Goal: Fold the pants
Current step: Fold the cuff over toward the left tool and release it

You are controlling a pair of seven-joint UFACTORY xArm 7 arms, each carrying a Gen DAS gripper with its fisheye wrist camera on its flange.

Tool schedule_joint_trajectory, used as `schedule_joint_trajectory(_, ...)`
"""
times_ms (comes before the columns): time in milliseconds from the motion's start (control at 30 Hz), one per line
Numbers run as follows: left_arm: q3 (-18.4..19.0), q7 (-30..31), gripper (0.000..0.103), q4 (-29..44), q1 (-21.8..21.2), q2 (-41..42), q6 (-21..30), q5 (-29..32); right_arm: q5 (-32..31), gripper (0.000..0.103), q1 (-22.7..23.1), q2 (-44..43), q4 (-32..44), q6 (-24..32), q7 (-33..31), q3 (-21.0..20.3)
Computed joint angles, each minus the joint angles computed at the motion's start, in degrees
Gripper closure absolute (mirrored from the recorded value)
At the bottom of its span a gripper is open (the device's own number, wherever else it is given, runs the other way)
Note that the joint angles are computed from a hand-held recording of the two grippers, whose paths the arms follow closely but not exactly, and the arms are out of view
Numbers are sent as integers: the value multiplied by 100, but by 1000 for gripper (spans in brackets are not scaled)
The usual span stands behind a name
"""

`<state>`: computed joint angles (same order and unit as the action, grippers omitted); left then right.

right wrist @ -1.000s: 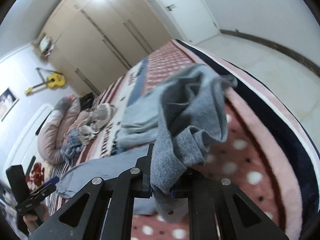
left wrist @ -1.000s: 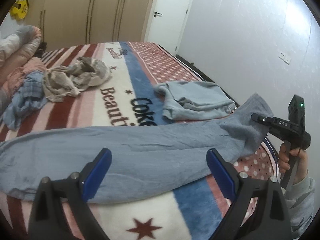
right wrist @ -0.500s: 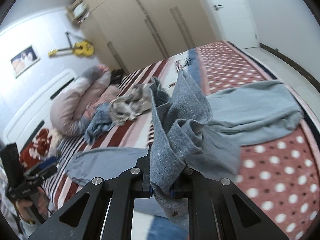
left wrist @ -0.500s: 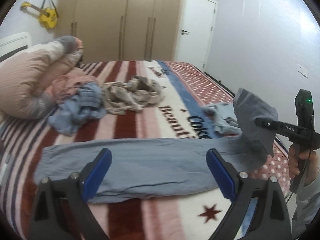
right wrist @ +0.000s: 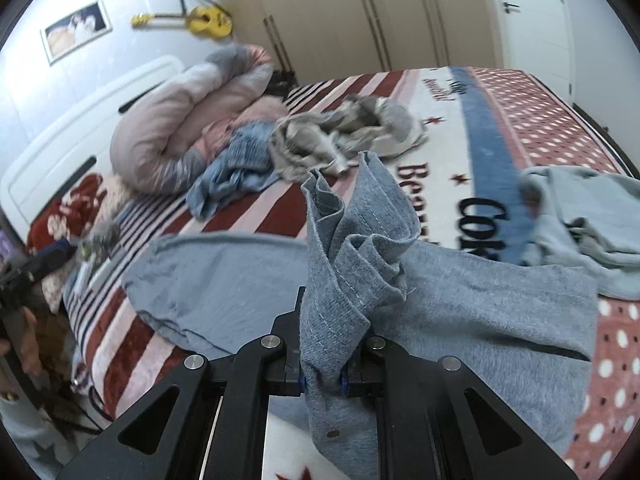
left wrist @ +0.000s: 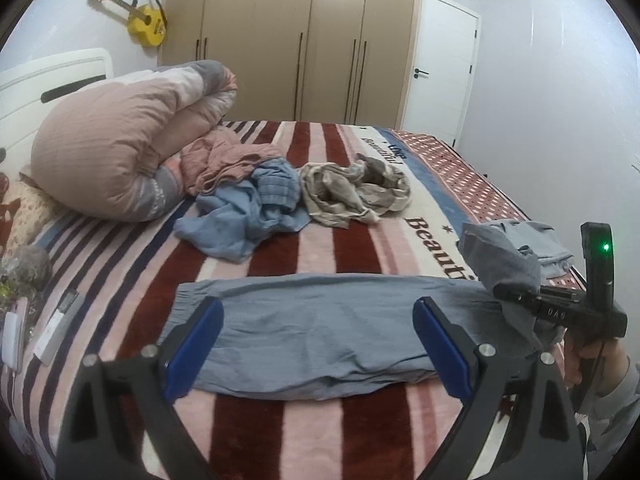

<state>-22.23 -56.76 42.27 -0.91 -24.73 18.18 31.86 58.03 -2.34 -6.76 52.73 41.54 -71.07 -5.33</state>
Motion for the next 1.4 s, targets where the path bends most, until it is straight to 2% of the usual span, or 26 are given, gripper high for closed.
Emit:
schedule_joint_trajectory(233,163,62,9,-243,59,12,-219,-66,-303,98,257,137,-147,-353,90,275)
schedule_joint_trajectory(467,258,159,9,-465,162,-210,-278,-287,-359,98,415,171,-262,-709,1,360)
schedule_joint_trajectory(667,274,280,9,-603,291,-421,-211,-441,-299,98,562,132,-178,-624,-112,401)
schedule_joint_trajectory(800,363,468,9,-656,238,-450,-169,-626,-554,98,648,288,-106,-673,102,492)
schedule_joint_trajectory(933,388,637,9,-682,174,-378,-220,-764,-872,91,637,443,-121,-583,385,550)
schedule_joint_trajectory(1000,351,683,9,-647,176,-285,-241,-783,-896,83,642,415,-211,-575,280,574)
schedule_joint_trajectory(1067,352,728,9,-612,168,-209,-267,-796,-834,71,660,311,-329,-515,81,576)
schedule_joint_trajectory(1133,341,753,9,-584,162,-158,-299,-795,-808,66,677,209,-400,-413,-50,543)
schedule_joint_trajectory(1200,339,757,9,-582,170,-143,-349,-791,-697,61,648,150,-349,-13,-210,435)
schedule_joint_trajectory(1333,345,751,9,-601,215,-138,-400,-805,-489,61,520,34,-212,739,-366,268)
schedule_joint_trajectory(1400,342,723,9,-639,255,-171,-396,-807,-365,61,489,0,-179,851,-377,249)
